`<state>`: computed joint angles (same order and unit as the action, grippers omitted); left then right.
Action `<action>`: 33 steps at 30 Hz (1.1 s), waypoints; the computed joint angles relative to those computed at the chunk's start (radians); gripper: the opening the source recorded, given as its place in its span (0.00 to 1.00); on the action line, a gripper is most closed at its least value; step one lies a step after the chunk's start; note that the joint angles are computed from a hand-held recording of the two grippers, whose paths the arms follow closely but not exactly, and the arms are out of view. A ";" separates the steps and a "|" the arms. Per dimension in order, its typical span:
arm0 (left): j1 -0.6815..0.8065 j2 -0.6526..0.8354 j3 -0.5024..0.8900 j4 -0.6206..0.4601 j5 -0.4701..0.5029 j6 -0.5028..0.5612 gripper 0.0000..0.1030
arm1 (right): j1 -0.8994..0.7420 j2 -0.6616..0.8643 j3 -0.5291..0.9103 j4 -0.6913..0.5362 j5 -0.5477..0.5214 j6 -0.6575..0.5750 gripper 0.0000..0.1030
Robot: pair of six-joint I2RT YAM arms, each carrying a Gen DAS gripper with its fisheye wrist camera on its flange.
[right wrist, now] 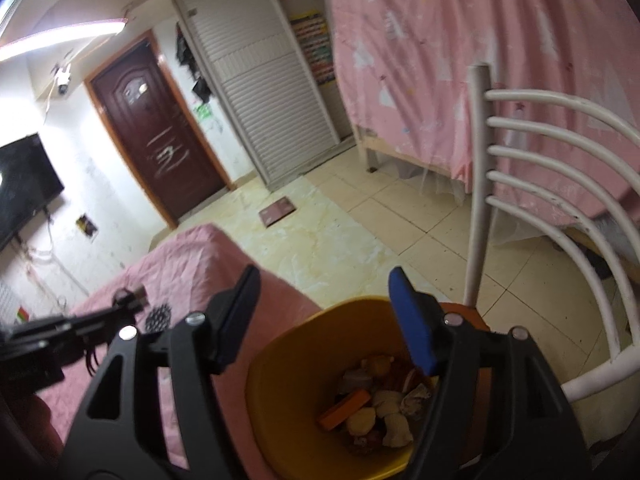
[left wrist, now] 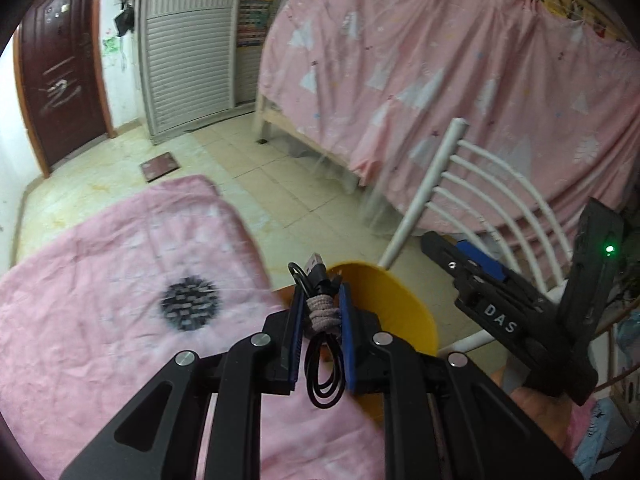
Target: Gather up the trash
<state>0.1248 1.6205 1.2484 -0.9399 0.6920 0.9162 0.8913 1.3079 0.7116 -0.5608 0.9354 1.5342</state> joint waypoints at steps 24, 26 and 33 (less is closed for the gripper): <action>0.113 0.019 -0.014 0.041 0.122 0.026 0.89 | 0.092 -0.062 0.006 -0.117 0.157 0.183 0.94; 0.161 0.027 -0.003 0.078 0.122 0.011 0.90 | 0.102 -0.003 0.073 -0.196 0.172 0.220 0.94; 0.331 0.070 -0.002 0.346 0.090 -0.102 0.91 | 0.084 0.091 0.162 -0.019 0.145 -0.015 0.94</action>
